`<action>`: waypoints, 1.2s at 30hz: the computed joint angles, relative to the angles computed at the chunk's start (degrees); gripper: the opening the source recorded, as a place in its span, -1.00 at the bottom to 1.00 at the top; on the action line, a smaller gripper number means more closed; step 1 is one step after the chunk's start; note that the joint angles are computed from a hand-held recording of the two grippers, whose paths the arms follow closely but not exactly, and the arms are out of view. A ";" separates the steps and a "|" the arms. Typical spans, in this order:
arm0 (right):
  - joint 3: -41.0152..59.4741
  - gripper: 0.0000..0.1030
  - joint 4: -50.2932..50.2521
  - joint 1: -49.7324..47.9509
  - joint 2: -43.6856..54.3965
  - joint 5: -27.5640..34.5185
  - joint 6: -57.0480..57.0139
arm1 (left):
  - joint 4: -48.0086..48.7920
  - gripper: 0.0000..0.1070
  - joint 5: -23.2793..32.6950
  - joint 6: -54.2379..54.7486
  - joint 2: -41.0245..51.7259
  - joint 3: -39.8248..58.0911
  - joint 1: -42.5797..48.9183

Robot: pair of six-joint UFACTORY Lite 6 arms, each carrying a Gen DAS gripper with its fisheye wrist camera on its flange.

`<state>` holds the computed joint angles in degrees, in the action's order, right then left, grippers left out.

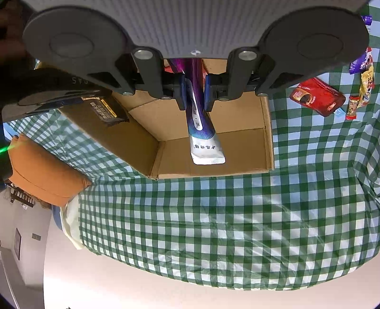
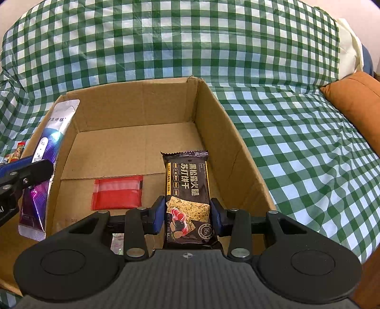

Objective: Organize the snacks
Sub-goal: 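Lower both snacks into the cardboard box and open both tools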

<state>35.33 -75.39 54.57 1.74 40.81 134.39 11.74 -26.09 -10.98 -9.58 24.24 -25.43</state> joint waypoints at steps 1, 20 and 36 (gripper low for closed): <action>-0.03 -0.18 -0.02 -0.08 -0.08 -0.12 -0.06 | 0.05 -0.70 -0.04 0.00 0.06 0.02 0.00; -0.49 -0.18 -1.70 -0.39 0.01 -0.12 0.91 | 0.25 -0.70 0.06 -0.69 0.59 0.44 -0.25; 0.14 0.20 -4.71 4.96 0.26 10.38 7.55 | -8.96 0.21 -1.50 5.85 -3.71 -2.19 -2.02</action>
